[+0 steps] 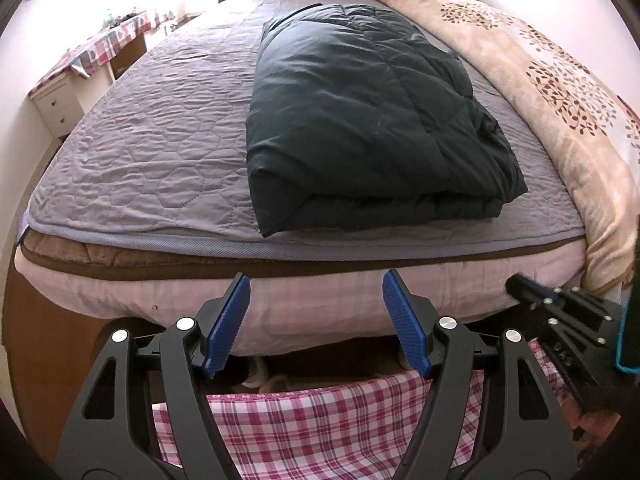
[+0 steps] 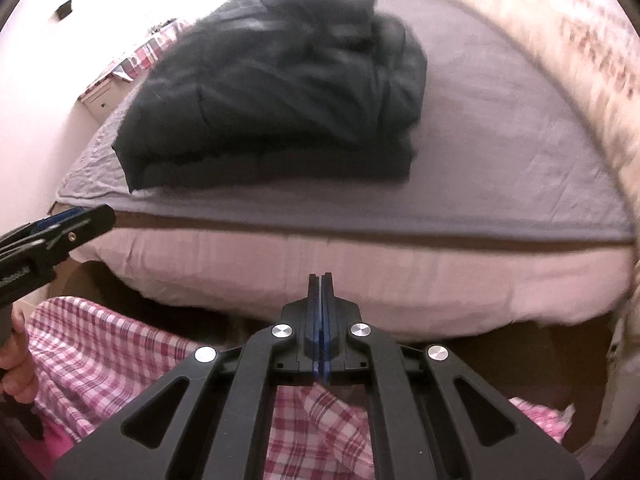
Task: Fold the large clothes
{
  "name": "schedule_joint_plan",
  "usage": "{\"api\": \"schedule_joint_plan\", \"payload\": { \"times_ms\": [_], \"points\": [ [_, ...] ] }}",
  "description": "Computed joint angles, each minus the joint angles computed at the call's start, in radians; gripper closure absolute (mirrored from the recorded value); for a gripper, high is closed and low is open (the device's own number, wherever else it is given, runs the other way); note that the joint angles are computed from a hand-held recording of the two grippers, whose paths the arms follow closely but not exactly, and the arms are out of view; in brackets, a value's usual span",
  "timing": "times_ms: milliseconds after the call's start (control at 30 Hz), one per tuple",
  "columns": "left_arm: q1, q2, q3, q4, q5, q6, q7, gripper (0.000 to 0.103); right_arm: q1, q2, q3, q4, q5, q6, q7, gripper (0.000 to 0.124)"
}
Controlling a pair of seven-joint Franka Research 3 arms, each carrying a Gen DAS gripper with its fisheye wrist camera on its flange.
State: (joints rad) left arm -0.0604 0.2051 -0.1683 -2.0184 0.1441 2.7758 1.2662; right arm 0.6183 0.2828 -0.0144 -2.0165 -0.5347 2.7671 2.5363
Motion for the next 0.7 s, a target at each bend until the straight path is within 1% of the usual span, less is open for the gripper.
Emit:
{"api": "schedule_joint_plan", "payload": {
  "times_ms": [67,133,233,400,567,700],
  "points": [
    [-0.003,-0.005,0.004,-0.005,0.010,0.006,-0.008,0.035,0.050,-0.013,-0.045,0.003,-0.133,0.001,0.092,0.121],
    [-0.007,-0.012,0.009,-0.013,0.027,0.014,-0.022,0.035,0.065,-0.022,-0.058,0.003,-0.238,0.010,0.163,0.121],
    [-0.014,-0.024,0.018,-0.025,0.059,0.031,-0.050,0.035,0.061,-0.029,-0.048,0.009,-0.347,0.013,0.230,0.121],
    [-0.018,-0.042,0.029,-0.044,0.110,0.051,-0.098,0.035,0.035,-0.023,-0.013,0.023,-0.406,0.009,0.266,0.121],
    [-0.012,-0.047,0.028,-0.049,0.119,0.053,-0.112,0.035,0.023,-0.030,-0.008,0.027,-0.460,0.011,0.326,0.121],
    [-0.008,-0.046,0.025,-0.049,0.118,0.054,-0.109,0.035,0.006,-0.030,0.006,0.026,-0.458,0.010,0.334,0.121]
  ]
}}
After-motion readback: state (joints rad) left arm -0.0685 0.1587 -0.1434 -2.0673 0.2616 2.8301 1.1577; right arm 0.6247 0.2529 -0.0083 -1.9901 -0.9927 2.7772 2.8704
